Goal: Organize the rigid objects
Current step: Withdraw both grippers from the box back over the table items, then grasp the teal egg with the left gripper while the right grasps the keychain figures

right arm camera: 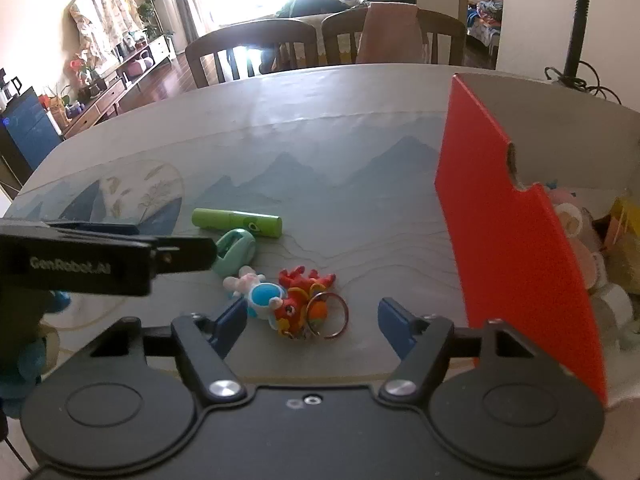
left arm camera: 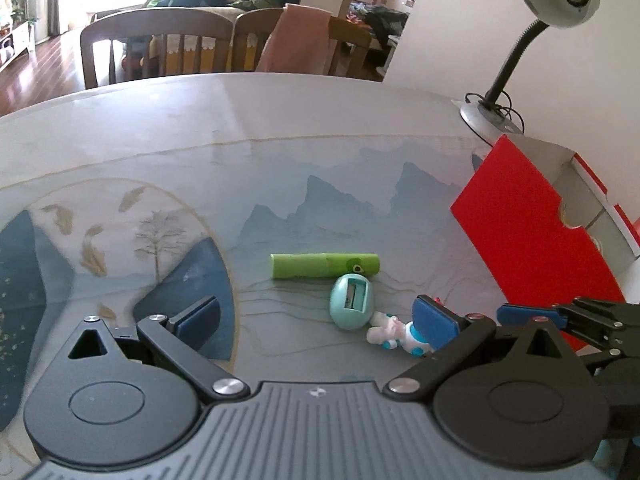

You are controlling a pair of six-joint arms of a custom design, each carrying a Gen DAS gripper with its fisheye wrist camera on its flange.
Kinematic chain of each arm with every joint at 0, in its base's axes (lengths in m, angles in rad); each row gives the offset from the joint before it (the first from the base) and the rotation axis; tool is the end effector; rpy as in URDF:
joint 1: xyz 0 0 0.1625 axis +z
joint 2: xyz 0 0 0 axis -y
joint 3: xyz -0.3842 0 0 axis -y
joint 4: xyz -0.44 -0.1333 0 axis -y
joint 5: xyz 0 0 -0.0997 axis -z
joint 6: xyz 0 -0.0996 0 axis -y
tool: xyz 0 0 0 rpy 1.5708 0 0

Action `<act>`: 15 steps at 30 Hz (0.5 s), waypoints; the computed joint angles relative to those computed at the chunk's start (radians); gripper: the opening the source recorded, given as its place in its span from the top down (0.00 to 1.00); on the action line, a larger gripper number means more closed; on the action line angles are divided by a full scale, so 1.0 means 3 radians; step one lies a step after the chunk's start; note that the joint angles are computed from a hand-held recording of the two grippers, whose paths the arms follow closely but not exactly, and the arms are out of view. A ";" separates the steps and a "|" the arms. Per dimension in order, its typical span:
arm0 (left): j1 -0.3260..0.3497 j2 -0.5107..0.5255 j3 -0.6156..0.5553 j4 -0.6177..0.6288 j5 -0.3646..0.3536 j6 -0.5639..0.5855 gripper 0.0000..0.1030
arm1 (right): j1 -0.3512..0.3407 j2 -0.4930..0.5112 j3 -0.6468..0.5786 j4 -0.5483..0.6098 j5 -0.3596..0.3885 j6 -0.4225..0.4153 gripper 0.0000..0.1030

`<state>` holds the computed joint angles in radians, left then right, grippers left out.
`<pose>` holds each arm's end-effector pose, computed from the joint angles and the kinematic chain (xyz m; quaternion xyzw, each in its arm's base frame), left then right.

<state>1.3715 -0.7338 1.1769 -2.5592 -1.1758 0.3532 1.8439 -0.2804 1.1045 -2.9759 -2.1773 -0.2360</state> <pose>0.0067 -0.8336 0.2043 0.2067 0.9229 -0.2487 0.2087 0.2885 -0.7462 -0.0678 0.1475 -0.9065 0.2786 0.2810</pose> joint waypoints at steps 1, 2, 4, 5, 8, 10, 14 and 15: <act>0.0005 0.0017 -0.0017 0.0015 -0.0010 -0.0005 0.01 | -0.0010 0.0008 -0.0013 0.0009 0.0012 0.0000 0.33; 0.0008 0.0031 -0.0023 0.0002 -0.0015 -0.0003 0.01 | -0.0018 0.0013 -0.0027 0.0028 0.0027 0.0002 0.34; 0.0013 0.0063 -0.0051 -0.0006 -0.0020 -0.0012 0.01 | -0.0032 0.0029 -0.0062 0.0074 0.0055 0.0028 0.39; 0.0015 0.0076 -0.0063 -0.0008 -0.0027 -0.0024 0.02 | -0.0039 0.0032 -0.0074 0.0092 0.0079 0.0049 0.40; 0.0025 0.0119 -0.0120 0.0038 -0.0059 -0.0060 0.07 | -0.0061 0.0035 -0.0090 0.0101 0.0165 0.0096 0.41; 0.0029 0.0138 -0.0143 0.0053 -0.0081 -0.0073 0.13 | -0.0076 0.0031 -0.0092 0.0116 0.0218 0.0112 0.41; 0.0033 0.0187 -0.0210 0.0125 -0.0118 -0.0087 0.26 | -0.0099 0.0021 -0.0095 0.0157 0.0301 0.0174 0.43; 0.0033 0.0192 -0.0216 0.0140 -0.0126 -0.0081 0.30 | -0.0107 0.0014 -0.0090 0.0166 0.0329 0.0184 0.44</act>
